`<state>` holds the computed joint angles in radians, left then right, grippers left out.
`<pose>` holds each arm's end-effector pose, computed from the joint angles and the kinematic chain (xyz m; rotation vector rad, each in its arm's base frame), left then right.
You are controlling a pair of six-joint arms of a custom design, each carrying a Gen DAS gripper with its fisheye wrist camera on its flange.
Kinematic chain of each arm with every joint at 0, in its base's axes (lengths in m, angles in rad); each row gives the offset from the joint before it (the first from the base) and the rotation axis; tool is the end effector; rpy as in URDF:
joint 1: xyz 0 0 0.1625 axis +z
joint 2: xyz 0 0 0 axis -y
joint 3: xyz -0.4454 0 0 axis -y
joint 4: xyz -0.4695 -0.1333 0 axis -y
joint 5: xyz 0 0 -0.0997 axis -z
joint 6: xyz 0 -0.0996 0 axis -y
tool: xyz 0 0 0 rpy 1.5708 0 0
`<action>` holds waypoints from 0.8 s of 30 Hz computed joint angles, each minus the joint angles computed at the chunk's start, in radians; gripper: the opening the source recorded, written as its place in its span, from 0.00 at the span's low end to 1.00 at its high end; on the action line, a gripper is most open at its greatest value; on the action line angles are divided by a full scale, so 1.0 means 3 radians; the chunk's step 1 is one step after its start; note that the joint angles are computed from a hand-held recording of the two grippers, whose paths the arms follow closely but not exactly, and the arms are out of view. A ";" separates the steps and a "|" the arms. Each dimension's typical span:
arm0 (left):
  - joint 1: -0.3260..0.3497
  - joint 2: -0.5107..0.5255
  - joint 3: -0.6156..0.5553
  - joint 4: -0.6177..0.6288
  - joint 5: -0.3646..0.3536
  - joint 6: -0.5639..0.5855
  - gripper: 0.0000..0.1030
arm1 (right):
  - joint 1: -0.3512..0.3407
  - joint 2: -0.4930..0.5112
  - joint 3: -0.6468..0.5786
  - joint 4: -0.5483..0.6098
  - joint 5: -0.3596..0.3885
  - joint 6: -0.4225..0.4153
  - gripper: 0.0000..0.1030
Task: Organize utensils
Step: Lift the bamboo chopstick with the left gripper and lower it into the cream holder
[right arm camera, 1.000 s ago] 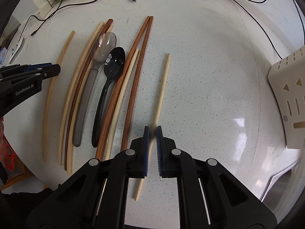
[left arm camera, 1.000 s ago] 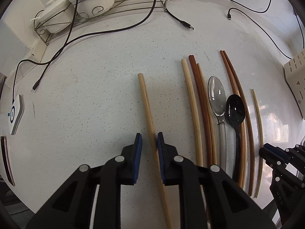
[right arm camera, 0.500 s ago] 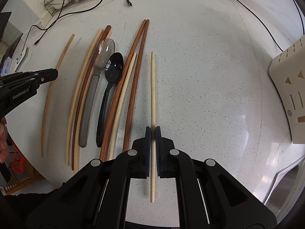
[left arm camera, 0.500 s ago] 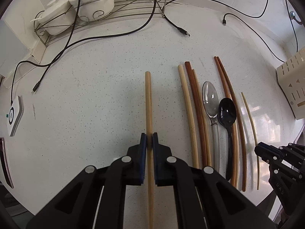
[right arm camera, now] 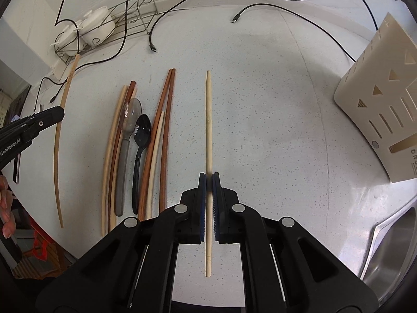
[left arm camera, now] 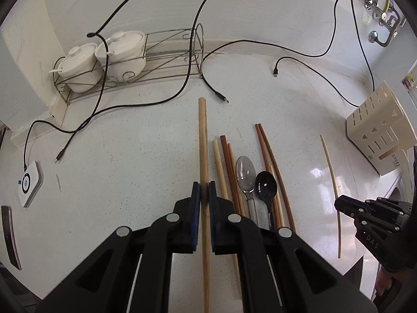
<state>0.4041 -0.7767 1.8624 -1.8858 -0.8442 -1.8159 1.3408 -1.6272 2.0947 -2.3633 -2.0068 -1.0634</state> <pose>-0.4330 -0.4021 -0.0635 -0.3828 2.2089 -0.7683 -0.0291 -0.5245 0.3419 0.9669 -2.4180 -0.0069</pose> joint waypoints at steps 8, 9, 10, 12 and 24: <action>-0.0121 0.0019 -0.0226 0.0215 0.0389 0.0124 0.06 | -0.0061 -0.0136 -0.0188 -0.0014 0.0353 0.0092 0.04; -0.0134 0.0041 -0.0275 0.0259 0.0465 0.0152 0.06 | -0.0073 -0.0161 -0.0212 -0.0025 0.0423 0.0099 0.04; -0.0142 0.0066 -0.0322 0.0281 0.0537 0.0204 0.06 | -0.0085 -0.0188 -0.0235 -0.0043 0.0493 0.0107 0.04; -0.0153 0.0112 -0.0409 0.0294 0.0688 0.0294 0.06 | -0.0105 -0.0226 -0.0260 -0.0130 0.0648 0.0133 0.04; -0.0089 0.0549 -0.0841 -0.0882 0.1396 0.1783 0.06 | -0.0364 -0.0257 -0.0593 -0.0563 0.1459 0.0253 0.04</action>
